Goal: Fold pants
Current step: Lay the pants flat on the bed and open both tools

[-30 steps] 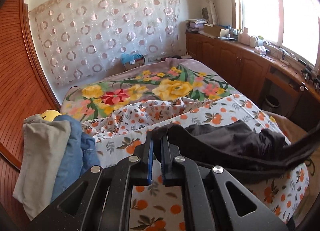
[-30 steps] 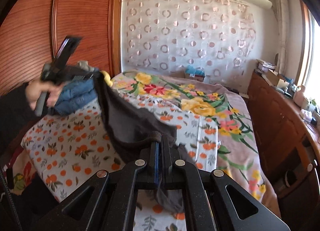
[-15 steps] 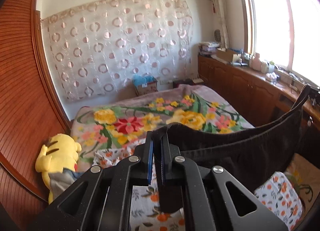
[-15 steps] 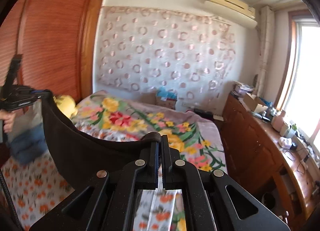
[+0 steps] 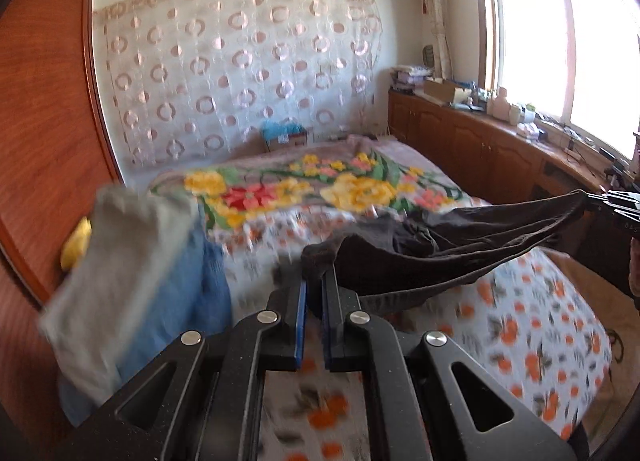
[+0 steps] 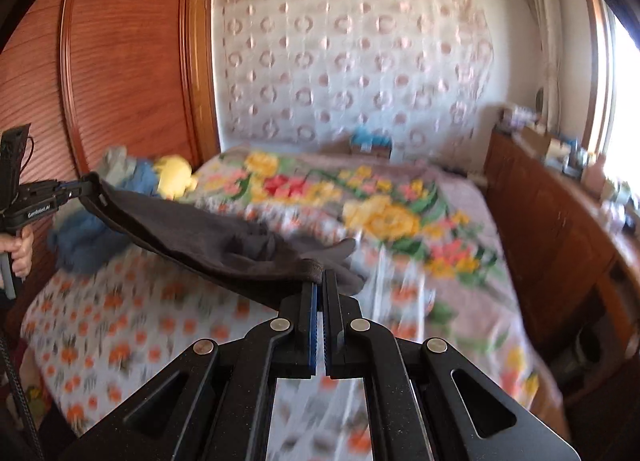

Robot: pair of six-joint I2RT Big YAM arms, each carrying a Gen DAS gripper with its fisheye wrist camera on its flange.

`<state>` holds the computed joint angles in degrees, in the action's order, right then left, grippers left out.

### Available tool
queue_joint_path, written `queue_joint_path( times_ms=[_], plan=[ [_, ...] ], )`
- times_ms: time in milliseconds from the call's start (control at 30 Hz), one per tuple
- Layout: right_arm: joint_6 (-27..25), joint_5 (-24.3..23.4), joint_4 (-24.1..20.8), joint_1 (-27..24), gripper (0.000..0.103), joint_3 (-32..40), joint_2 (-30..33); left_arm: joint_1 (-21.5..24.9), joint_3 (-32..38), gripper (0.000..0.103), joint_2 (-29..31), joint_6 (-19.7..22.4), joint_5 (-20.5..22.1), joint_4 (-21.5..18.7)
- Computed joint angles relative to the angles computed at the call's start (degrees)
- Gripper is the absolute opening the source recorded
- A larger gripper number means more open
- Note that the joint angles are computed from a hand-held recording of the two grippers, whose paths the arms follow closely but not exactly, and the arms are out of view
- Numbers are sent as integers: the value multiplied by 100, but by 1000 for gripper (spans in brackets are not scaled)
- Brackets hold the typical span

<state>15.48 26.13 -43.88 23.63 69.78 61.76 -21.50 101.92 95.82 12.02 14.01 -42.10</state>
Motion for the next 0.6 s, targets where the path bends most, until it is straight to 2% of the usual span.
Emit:
queue_joint_path(
  times_ms=[33, 100, 200, 400, 600],
  plan=[
    [161, -22, 18, 79, 2, -256, -101, 7, -511, 7, -228, -78, 32, 131],
    [389, -70, -63, 144, 2, -605, -264, -1, -974, 7, -413, -149, 108, 178],
    [725, -181, -85, 163, 2, -980, -408, -100, -1589, 7, -642, -203, -117, 408],
    [1105, -116, -355, 358, 2, -1196, -754, -58, -1966, 7, -889, -549, -3, 553],
    [1554, 283, -387, 893, 2, -1419, -1078, 53, -2466, 7, -1363, -543, 236, 603]
  ],
)
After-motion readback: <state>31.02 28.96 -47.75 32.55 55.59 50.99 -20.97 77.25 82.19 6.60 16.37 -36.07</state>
